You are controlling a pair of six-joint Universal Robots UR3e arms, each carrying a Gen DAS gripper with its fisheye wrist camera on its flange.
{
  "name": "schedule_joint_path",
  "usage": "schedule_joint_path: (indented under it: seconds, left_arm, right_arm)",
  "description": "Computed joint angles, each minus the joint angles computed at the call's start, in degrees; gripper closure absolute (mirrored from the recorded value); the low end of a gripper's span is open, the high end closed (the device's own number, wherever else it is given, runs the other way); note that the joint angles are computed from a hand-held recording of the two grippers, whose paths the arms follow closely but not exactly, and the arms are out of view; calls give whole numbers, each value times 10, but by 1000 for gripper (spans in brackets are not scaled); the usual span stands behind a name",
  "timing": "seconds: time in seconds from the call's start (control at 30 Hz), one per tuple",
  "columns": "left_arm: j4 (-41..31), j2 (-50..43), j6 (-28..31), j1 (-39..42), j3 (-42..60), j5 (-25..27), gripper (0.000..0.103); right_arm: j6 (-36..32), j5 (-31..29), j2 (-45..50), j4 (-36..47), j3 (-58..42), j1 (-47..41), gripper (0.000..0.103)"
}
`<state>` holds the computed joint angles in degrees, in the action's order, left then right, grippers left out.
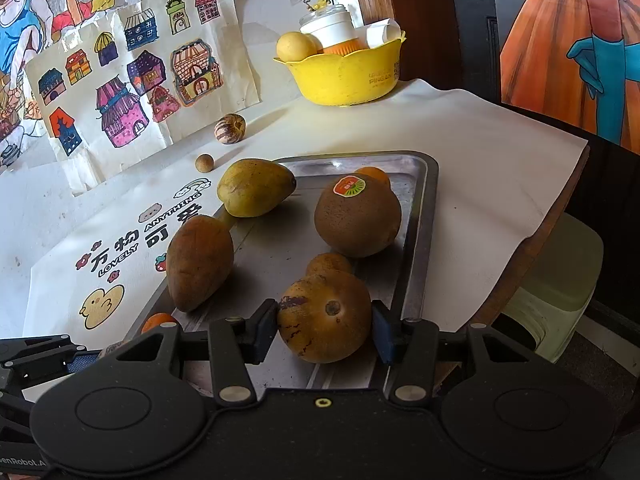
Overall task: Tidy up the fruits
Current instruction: 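Lower the pepinos onto the tray and open the left tool while the right tool opens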
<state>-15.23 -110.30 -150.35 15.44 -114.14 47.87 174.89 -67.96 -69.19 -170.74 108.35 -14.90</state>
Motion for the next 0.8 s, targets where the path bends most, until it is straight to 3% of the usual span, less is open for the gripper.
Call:
schedule_joint_path:
  seconds: [0.2,0.6,0.8]
  left_arm:
    - [2,-1,-5,-3,1,4,44]
    - [-3,37,8,12,-29,1,29]
    - [-7,75,14,39,-61,-23,21]
  right_arm:
    - [-2,1,-1,3,0,-1,50]
    - [3,-1,-22,15,13,-3,47]
    - [8,-4,-52,14,33,-5,37]
